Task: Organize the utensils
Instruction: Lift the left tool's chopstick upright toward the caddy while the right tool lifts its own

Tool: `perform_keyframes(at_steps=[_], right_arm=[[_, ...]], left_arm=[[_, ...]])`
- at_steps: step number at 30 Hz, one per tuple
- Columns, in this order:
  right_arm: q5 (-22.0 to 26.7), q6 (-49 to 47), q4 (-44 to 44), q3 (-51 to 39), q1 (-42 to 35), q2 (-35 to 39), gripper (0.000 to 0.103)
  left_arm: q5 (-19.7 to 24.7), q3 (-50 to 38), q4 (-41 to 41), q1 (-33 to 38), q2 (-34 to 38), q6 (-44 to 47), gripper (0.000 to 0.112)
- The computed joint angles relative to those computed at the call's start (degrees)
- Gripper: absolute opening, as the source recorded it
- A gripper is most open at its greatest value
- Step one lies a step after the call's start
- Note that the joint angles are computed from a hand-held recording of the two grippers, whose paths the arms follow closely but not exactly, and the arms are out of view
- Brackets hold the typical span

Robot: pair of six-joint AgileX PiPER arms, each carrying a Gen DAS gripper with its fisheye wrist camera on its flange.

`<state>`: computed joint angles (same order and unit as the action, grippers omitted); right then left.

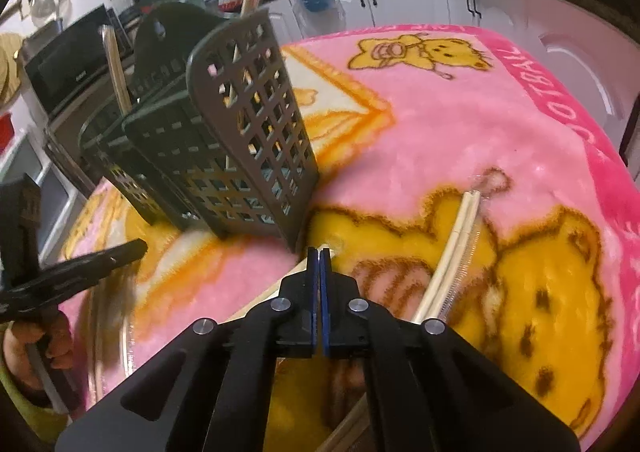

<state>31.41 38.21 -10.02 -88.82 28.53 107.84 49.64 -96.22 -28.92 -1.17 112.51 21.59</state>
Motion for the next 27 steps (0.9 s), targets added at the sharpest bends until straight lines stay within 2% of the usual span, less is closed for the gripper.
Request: perform_keyframes(at_steps=[8,17,22,27], right_arm=[[-4.3,3.6,-2.1,6.1,-0.4,-6.7,0.001],[-8.6,4.8,-0.8,10.3,-0.9,-13.5,0.001],[-7.3,9.2,-6.4,8.1,0.5,-15.1,0.001],[-4.7,10.0,-9.4,4.5,2.1,-15.4,0.001]], left_arm=[[-2.3,2.9,-5.8,0.4,-4.4,5.9,0.003],[-1.7,3.3,-10.9,0.4,-9.2,9.7,0.002],[-3.0,4.6,-12.5,0.6,-12.3,11.5,0.002],[-2.4,3.4,-14.1,1.3,-13.9,12.8,0.002]])
